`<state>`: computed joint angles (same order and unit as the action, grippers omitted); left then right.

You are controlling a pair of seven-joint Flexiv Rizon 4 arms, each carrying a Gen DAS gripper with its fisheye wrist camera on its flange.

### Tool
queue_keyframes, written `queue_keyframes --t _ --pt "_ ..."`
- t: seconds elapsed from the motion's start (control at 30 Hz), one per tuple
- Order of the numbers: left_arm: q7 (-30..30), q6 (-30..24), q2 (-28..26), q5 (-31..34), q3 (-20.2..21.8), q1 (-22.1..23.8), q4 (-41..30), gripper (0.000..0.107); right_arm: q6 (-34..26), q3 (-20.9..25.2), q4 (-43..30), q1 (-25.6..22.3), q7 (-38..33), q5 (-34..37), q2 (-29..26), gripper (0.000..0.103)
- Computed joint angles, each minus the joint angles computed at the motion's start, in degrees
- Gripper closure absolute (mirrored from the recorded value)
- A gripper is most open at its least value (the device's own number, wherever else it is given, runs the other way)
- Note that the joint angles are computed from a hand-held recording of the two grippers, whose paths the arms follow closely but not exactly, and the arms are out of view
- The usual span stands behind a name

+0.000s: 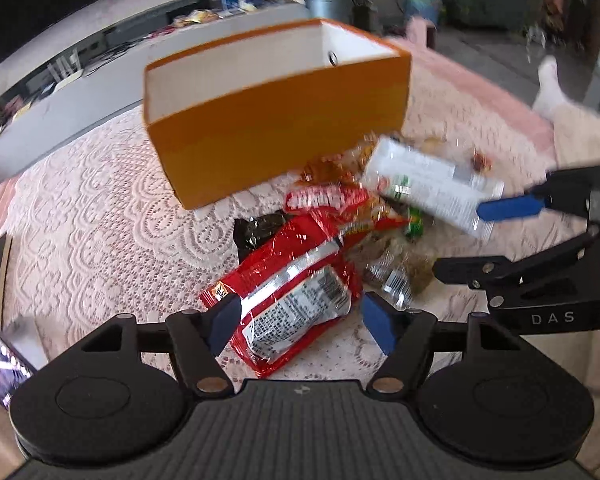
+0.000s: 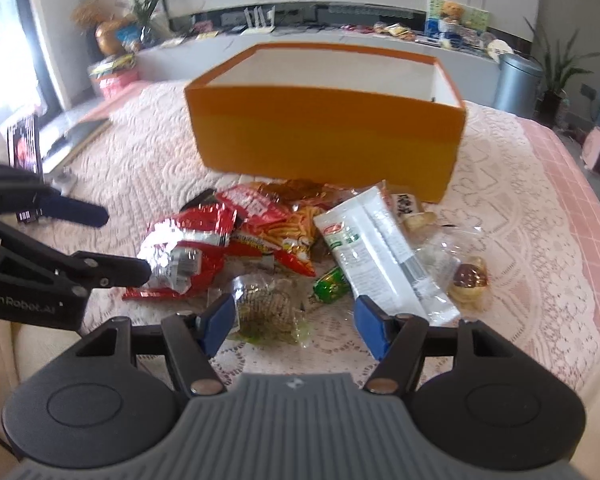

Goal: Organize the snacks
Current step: 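Grasp the red chip bag with the left tool while the right tool grasps the clear dried-food bag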

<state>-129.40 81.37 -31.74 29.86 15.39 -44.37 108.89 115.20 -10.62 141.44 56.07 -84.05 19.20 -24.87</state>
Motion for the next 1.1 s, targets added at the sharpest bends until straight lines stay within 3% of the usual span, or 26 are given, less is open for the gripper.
queue_keyframes --t 0.17,0.27,0.47,0.67,0.77,0.8,1.1 --pt "6.2 -2.9 -1.0 1.9 -2.1 1.4 -1.0 0.026 -2.2 3.7 -1.5 -4.5 0.6 -4.5 -1.3 0.038" --pt "8.0 -1.7 -1.4 1.8 -3.1 2.7 -0.3 0.026 -2.5 6.8 -2.5 -8.2 1.8 -7.7 -2.4 0.038" --pt "8.6 -1.0 -3.1 2.7 -0.1 0.6 -1.1 0.024 -3.9 8.5 -5.1 -11.1 4.3 -11.4 -5.1 0.033" --pt "9.8 -0.4 -5.8 4.3 2.4 -1.4 -3.4 0.024 -5.1 16.9 -7.5 -22.2 8.2 -19.6 -7.5 0.031" --pt "9.3 -2.5 -7.5 7.5 5.6 -5.2 -6.0 0.024 -4.9 20.3 -7.5 -26.7 9.4 -23.6 -8.3 0.046" --pt "9.2 -3.4 -8.0 8.4 6.1 -5.8 -6.7 0.024 -4.1 20.9 -7.3 -27.5 9.8 -24.4 -8.6 0.058" --pt "2.4 -6.0 -10.3 16.5 7.4 -7.8 -11.1 0.022 -2.1 15.8 -5.1 -22.6 8.4 -22.9 -7.4 0.06"
